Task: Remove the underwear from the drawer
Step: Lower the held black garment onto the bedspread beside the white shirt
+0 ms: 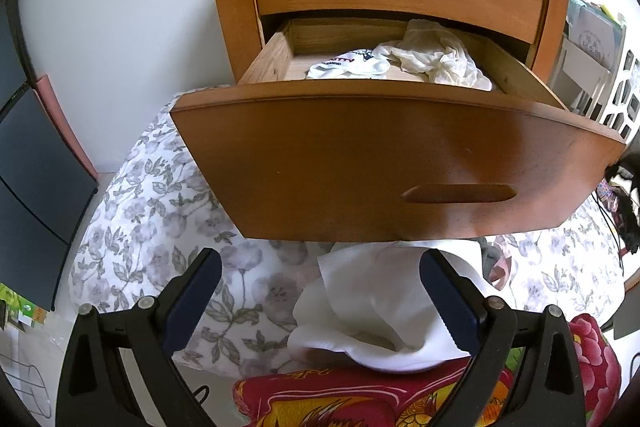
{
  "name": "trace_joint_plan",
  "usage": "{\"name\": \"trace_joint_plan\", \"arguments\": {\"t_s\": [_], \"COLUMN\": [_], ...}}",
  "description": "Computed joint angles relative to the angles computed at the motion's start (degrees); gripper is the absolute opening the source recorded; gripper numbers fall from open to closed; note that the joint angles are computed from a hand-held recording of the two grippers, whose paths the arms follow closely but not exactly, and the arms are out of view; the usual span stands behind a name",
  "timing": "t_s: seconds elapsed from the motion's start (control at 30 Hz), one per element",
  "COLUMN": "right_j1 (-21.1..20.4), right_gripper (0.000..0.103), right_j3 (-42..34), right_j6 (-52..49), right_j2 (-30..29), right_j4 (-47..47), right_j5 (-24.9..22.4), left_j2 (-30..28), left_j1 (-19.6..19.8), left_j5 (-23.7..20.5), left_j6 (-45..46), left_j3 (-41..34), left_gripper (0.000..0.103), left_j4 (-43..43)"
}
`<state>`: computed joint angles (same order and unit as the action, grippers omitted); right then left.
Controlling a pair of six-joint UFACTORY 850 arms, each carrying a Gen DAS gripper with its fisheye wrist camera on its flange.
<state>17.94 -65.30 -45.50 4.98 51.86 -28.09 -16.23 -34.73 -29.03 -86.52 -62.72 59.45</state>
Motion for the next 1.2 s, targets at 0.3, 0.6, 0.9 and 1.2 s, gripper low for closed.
{"name": "trace_joint_plan", "arguments": {"t_s": [0.3, 0.6, 0.9, 1.2], "right_j1": [1.81, 4.17, 5.62, 6.00], "right_gripper": [0.013, 0.013, 0.014, 0.014], "right_j3": [0.07, -0.80, -2.47, -5.61], "right_j6": [13.60, 25.01, 30.46, 33.64], "right_j2": [-4.47, -8.37, -12.44, -17.63], "right_j4": [-12.93, -25.54, -31.15, -32.71], "right_j5": [2.92, 3.89, 3.64, 1.68], "left_j2": [0.36, 0.52, 0.78, 0.63], "left_j1": [0.17, 0.42, 0.68, 0.94], "left_j5": [0.57, 1.47, 2.36, 3.19], "left_j6": [-1.05, -1.41, -1.99, -1.13], "left_j3": [0.34, 0.68, 1.13, 1.02], "left_gripper": [0.099, 0.099, 0.099, 0.099], "left_j4": [0.49, 0.46, 0.65, -0.38]}}
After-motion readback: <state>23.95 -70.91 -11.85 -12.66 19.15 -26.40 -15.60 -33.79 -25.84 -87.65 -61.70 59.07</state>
